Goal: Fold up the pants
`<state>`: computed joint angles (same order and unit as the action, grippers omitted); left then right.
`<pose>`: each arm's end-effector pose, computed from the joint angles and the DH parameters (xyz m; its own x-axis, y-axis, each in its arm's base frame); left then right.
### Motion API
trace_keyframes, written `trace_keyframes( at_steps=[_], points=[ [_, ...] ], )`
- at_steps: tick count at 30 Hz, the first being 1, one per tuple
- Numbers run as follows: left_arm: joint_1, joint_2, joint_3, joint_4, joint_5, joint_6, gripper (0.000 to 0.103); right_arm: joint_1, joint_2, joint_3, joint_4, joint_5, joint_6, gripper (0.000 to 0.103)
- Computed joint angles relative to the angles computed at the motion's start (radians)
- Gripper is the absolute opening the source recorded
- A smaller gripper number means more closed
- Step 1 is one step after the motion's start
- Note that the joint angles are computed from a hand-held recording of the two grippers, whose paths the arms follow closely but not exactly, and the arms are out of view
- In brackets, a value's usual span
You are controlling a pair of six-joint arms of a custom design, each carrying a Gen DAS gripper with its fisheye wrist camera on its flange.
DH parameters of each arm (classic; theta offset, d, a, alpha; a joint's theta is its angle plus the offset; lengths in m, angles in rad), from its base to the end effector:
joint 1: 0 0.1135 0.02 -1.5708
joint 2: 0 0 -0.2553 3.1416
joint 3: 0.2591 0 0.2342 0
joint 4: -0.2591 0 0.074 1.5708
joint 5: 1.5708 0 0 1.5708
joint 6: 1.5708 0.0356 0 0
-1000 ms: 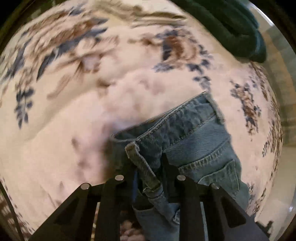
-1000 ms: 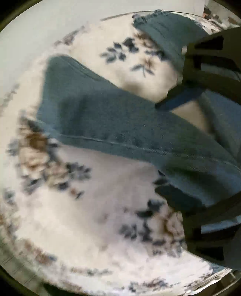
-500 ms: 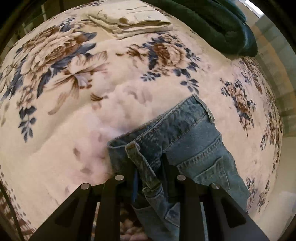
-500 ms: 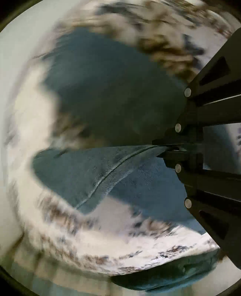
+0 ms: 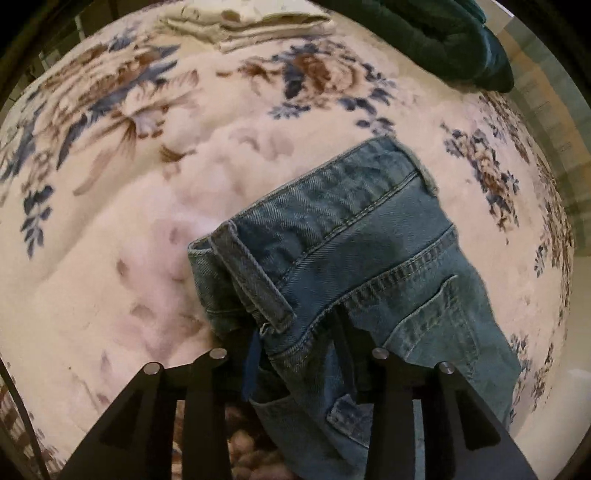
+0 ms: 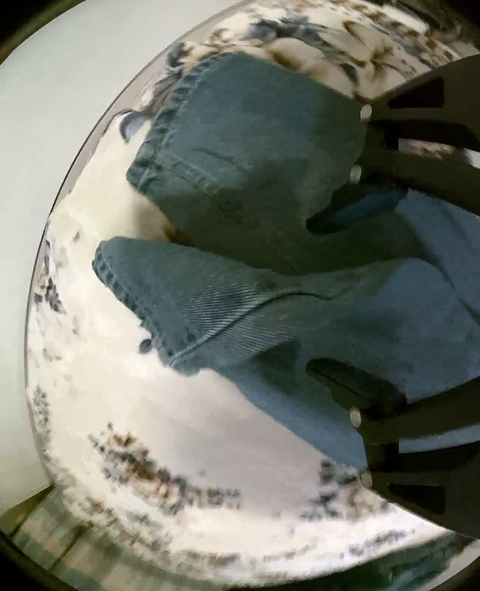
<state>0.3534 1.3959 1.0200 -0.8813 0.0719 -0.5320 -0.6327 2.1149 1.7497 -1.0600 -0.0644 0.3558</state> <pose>0.2279 0.0813 0.2334 -0.6046 -0.7623 -0.2312 -0.7323 0.6461 -0.2154 0.3247 -0.2352 0.1988 -0.5450 0.8307 -0.1138 0.8240 0.5557 0.1102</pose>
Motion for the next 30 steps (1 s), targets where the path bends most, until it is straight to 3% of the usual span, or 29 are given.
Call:
trace_keyframes(
  at_steps=[1, 2, 7, 10, 13, 17, 18, 19, 20, 21, 22, 23, 24, 27, 30],
  points=[
    [0.002, -0.011, 0.008, -0.011, -0.011, -0.001, 0.014, 0.005, 0.003, 0.002, 0.012, 0.013, -0.007, 0.007],
    [0.012, -0.029, 0.021, -0.025, -0.011, 0.002, 0.012, 0.006, -0.007, -0.003, 0.019, 0.027, -0.009, 0.005],
    [0.071, -0.122, 0.086, -0.123, 0.011, 0.073, 0.01, -0.101, -0.227, -0.125, 0.058, -0.05, -0.025, 0.005],
    [0.084, -0.129, 0.068, -0.124, -0.013, 0.088, 0.01, -0.19, -0.319, -0.211, 0.04, -0.09, -0.027, 0.005],
    [0.099, -0.098, -0.003, -0.084, -0.011, 0.077, 0.014, -0.239, -0.344, -0.343, 0.074, -0.072, -0.012, 0.005],
    [0.053, -0.11, -0.011, -0.122, -0.064, 0.034, 0.023, -0.264, -0.215, -0.405, 0.08, -0.119, -0.046, 0.009],
    [0.018, -0.131, 0.003, -0.156, -0.085, 0.035, 0.025, -0.257, -0.218, -0.422, 0.098, -0.127, -0.064, 0.012],
    [-0.018, -0.142, 0.017, -0.188, -0.112, 0.037, 0.032, -0.251, -0.248, -0.445, 0.126, -0.131, -0.088, 0.03],
    [-0.075, -0.157, 0.034, -0.233, -0.157, 0.028, 0.04, -0.25, -0.272, -0.463, 0.147, -0.144, -0.109, 0.071],
    [-0.151, -0.18, 0.051, -0.283, -0.212, 0.003, 0.048, -0.251, -0.303, -0.48, 0.164, -0.16, -0.138, 0.094],
    [-0.238, -0.195, 0.07, -0.341, -0.266, -0.039, 0.069, -0.256, -0.334, -0.49, 0.168, -0.166, -0.167, 0.103],
    [-0.313, -0.21, 0.083, -0.388, -0.298, -0.081, 0.087, -0.264, -0.356, -0.484, 0.15, -0.169, -0.197, 0.103],
    [-0.377, -0.227, 0.09, -0.416, -0.313, -0.116, 0.092, -0.276, -0.368, -0.465, 0.113, -0.165, -0.234, 0.103],
    [-0.661, -0.198, 0.137, -0.503, -0.375, -0.254, 0.095, -0.347, -0.385, -0.405, 0.0, -0.182, -0.301, 0.103],
    [-0.97, -0.078, 0.175, -0.476, -0.362, -0.369, 0.095, -0.427, -0.404, -0.338, -0.083, -0.116, -0.387, 0.103]
  ],
)
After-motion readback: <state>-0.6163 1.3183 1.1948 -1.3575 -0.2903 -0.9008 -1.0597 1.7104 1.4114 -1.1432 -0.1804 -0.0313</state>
